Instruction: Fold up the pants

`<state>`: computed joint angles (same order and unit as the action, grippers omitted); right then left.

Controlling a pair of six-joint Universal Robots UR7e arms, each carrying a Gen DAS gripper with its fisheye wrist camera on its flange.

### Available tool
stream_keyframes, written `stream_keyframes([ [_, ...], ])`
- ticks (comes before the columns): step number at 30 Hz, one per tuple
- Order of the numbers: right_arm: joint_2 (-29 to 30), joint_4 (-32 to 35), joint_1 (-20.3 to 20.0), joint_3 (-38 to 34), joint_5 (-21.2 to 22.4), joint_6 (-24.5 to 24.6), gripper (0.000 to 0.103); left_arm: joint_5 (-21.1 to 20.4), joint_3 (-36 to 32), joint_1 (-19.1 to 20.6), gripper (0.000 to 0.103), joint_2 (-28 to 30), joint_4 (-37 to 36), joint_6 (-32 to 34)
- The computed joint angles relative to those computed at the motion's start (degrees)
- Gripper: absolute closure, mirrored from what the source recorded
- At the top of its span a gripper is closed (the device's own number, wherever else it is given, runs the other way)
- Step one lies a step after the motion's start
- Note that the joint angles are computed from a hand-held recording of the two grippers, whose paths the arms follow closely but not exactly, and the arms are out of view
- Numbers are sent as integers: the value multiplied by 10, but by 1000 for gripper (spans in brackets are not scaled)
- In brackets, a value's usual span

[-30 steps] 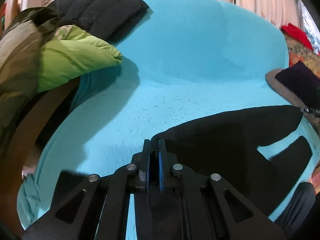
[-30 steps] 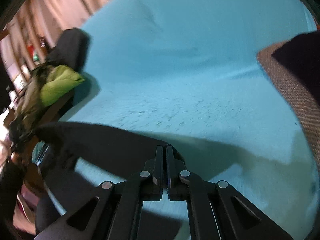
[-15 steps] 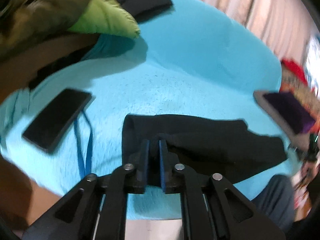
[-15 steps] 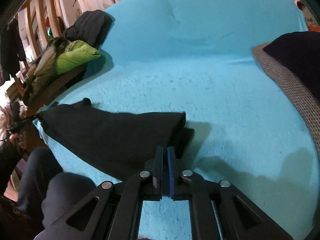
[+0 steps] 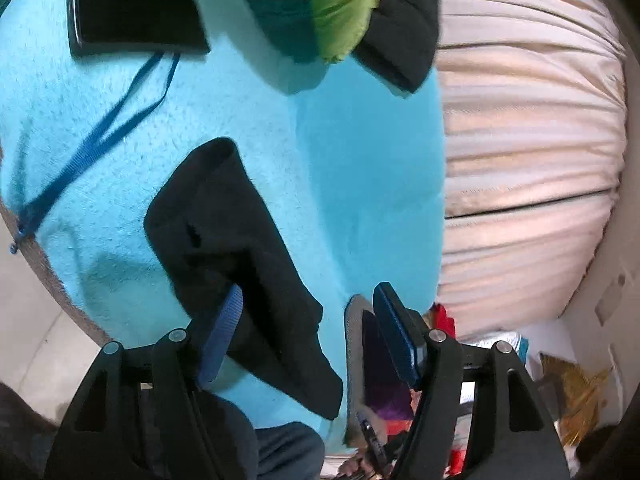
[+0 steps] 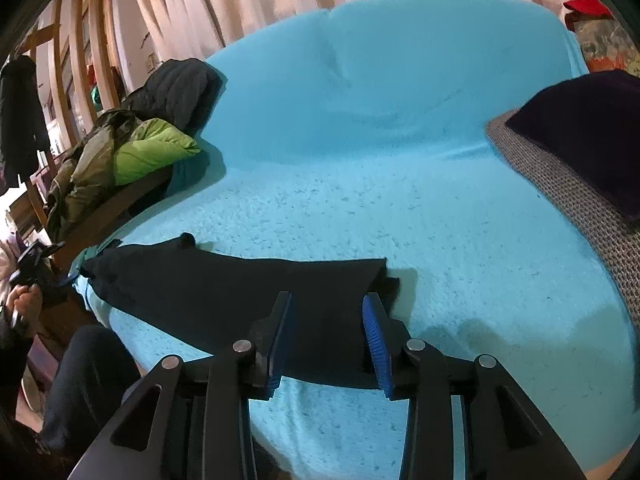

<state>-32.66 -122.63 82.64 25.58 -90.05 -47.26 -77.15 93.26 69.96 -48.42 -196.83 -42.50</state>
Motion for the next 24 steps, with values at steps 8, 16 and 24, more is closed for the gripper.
stream_keyframes([
  [8, -22, -11, 4, 42, 19, -3, 64, 3, -38, 23, 43, 28, 16, -112],
  [16, -30, -17, 5, 65, 27, 0, 61, -13, -31, 34, 78, 44, -25, -194],
  [24, -38, -23, 4, 88, 28, 9, 60, -61, -49, 37, 60, 58, -24, -211],
])
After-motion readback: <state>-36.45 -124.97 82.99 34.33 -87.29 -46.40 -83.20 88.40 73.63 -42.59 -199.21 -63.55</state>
